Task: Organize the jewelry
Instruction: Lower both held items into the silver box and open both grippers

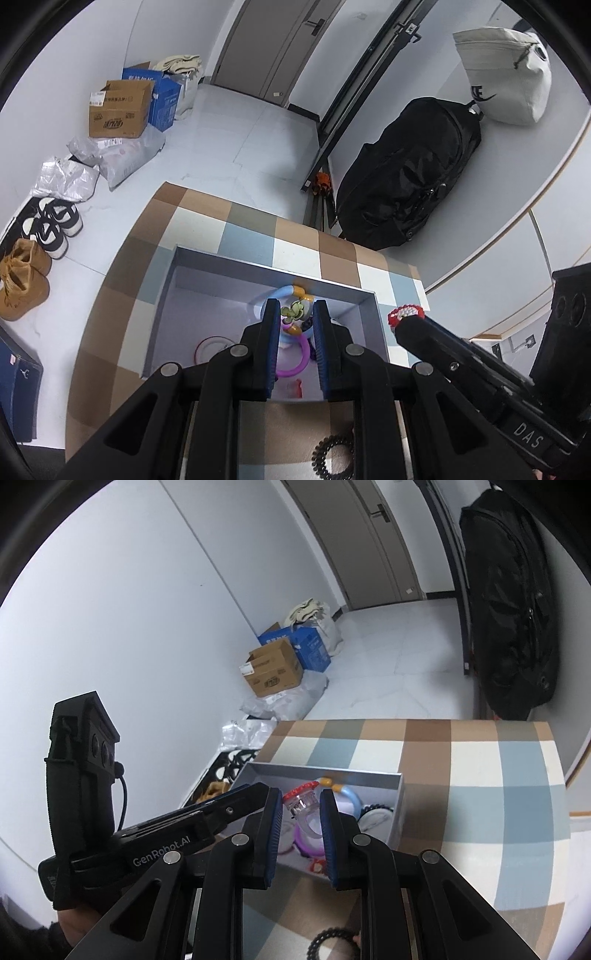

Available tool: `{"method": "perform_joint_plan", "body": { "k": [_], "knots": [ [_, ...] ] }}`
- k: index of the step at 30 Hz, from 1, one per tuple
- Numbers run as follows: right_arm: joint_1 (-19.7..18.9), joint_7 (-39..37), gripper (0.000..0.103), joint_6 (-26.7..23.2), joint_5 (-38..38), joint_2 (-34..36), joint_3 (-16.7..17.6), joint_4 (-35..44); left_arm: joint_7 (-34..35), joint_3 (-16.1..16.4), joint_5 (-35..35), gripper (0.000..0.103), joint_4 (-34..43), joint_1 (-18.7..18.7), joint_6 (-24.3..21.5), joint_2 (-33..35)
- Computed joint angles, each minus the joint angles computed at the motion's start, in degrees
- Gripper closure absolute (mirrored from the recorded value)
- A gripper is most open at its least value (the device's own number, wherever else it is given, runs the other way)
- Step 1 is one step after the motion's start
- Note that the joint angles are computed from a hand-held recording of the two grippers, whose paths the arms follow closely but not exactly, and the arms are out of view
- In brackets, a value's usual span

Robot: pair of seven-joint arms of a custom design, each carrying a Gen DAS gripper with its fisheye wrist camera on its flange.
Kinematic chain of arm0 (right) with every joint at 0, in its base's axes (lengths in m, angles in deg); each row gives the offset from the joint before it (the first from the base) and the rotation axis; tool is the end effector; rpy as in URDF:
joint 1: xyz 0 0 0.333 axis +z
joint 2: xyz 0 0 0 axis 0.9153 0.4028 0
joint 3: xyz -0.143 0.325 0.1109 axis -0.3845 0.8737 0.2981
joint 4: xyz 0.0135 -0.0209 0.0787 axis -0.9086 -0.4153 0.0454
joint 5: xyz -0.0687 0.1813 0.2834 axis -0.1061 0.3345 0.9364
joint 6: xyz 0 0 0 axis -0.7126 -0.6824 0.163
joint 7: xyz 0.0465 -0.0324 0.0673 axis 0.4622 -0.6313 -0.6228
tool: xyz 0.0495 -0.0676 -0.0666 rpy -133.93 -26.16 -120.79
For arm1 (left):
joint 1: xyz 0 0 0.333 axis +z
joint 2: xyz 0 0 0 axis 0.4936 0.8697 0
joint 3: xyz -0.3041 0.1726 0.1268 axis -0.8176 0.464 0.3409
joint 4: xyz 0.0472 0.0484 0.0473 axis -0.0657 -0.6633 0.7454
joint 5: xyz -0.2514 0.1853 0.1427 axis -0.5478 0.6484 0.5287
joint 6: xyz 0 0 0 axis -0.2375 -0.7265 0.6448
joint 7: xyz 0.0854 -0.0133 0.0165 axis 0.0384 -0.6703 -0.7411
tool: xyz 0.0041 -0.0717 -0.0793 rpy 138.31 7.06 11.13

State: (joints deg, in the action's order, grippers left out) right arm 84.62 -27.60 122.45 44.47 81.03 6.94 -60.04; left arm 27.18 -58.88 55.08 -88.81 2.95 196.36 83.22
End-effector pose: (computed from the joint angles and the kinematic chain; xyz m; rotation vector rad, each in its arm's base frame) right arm 0.5357 0.2433 0.5346 -1.8736 1.1958 0.0096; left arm 0.4992 -0.3623 0.5255 -2.2220 1.5658 -1.0941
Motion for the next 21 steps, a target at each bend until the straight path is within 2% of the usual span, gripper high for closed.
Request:
{"method": "perform_joint_plan", "body": {
  "k": [6, 11, 18, 19, 20, 21],
  "knots": [
    [-0.78, 3.86, 0.084, -1.85, -2.39, 2.14, -0.36, 1.87, 4.71, -0.95, -5.83, 0.090, 1.18, 0.98, 0.34, 1.72],
    [-1.66, 6.88, 0.084, -2.93, -4.16, 3.48, -0.06, 2.88, 7.31, -0.51, -9.08, 0.090, 1.66, 0.66, 0.42, 2.50],
    [-2.77, 7.76, 0.081, -3.68, -3.49, 4.02, 0.54, 3.20, 8.50, 1.17, -10.94, 0.089, 1.63, -0.51, 3.68, 2.92],
    [-2.87, 7.55, 0.081, -3.65, -3.14, 3.95, 0.57, 3.20, 8.36, 1.62, -10.67, 0.086, 1.84, -0.99, 3.51, 2.92],
    [-2.99, 7.19, 0.080, -3.71, -2.68, 3.89, 0.61, 3.17, 8.64, 1.78, -10.51, 0.078, 2.08, -1.25, 3.10, 2.90],
    [-3.14, 6.65, 0.076, -3.82, -1.94, 3.76, 0.68, 3.08, 8.55, 1.99, -10.28, 0.074, 2.29, -1.56, 2.62, 2.93]
  ]
}}
